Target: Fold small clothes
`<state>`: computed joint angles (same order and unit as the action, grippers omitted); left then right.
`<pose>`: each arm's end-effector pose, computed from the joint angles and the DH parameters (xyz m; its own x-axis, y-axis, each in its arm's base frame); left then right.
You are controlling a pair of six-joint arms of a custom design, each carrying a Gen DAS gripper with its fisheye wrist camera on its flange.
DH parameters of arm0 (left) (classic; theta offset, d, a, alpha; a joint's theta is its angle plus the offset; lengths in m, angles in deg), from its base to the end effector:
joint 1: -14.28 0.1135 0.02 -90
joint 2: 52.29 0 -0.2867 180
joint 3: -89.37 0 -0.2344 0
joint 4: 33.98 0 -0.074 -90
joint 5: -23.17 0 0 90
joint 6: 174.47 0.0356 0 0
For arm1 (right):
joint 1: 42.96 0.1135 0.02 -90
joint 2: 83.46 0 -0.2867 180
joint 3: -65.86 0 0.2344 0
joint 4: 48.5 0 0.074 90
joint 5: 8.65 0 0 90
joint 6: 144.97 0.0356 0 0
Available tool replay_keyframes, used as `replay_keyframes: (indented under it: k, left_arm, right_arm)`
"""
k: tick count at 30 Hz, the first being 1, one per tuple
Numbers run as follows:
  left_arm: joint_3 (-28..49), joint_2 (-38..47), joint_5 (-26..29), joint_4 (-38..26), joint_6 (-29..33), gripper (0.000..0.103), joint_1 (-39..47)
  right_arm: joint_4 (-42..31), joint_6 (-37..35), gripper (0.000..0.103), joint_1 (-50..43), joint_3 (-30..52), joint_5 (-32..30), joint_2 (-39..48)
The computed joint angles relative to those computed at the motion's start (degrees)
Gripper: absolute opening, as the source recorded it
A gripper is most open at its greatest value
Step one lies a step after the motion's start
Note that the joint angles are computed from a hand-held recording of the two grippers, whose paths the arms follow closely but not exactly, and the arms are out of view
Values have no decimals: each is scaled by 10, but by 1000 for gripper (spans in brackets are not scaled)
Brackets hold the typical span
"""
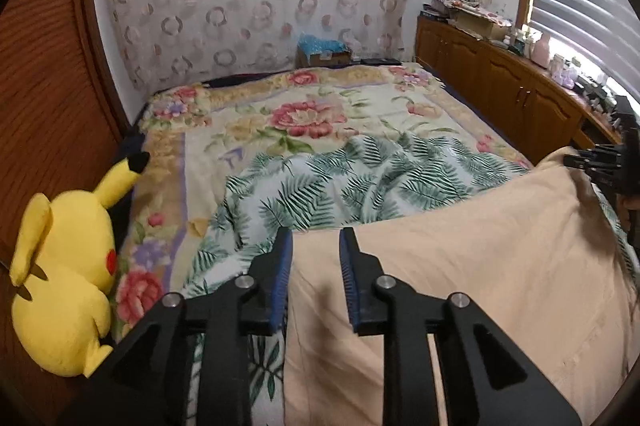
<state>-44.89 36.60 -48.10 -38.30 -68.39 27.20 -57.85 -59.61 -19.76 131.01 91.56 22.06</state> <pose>0.2543 0.0466 0.1605 -0.6902 0.1108 -0.7151 0.1988 0.9792 -0.0401 0.3203 0.1304 0.1547 -0.6761 -0.3764 -0.6335 -0.3382 0.9223 -0.1871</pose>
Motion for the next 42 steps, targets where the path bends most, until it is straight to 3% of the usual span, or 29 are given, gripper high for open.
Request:
replay_keyframes:
  k: [2, 4, 7, 10, 11, 14, 20, 24, 35, 37, 42]
  left_arm:
    - [-8, -7, 16, -7, 10, 24, 16]
    - [-26, -30, 39, -20, 25, 37, 36]
    - [-55, -65, 69, -45, 57, 44, 64]
    - [-91, -103, 85, -65, 90, 54, 88]
    - [-101, -111, 95, -73, 100, 55, 100]
    - [-131, -138, 127, -109, 136, 56, 136]
    - [-188, -150, 108, -105, 175, 57, 154]
    - [-208, -109, 77, -64, 172, 57, 148]
    - [-255, -98, 83, 21, 175, 61, 154]
    - [-266, -90, 88, 49, 175, 63, 159]
    - [-263, -87, 88, 49, 169, 63, 160]
  right_arm:
    - [1, 12, 15, -3, -4, -5, -6]
    - [7, 28, 16, -7, -24, -21, -30]
    - [-6, 50, 16, -9, -64, -56, -88]
    - [-23, 66, 37, 5, -112, -62, -163]
    - [-32, 72, 42, 9, -123, -63, -182]
    - [-64, 99, 43, 19, -169, -90, -253]
    - [-106, 154, 43, 61, -249, -66, -335]
    - [-90, 170, 44, 73, -276, -67, -331]
    - [-1, 185, 44, 83, -271, -75, -229]
    - [9, 189, 44, 91, -266, -63, -218]
    - [43, 189, 44, 117, -279, -20, -206]
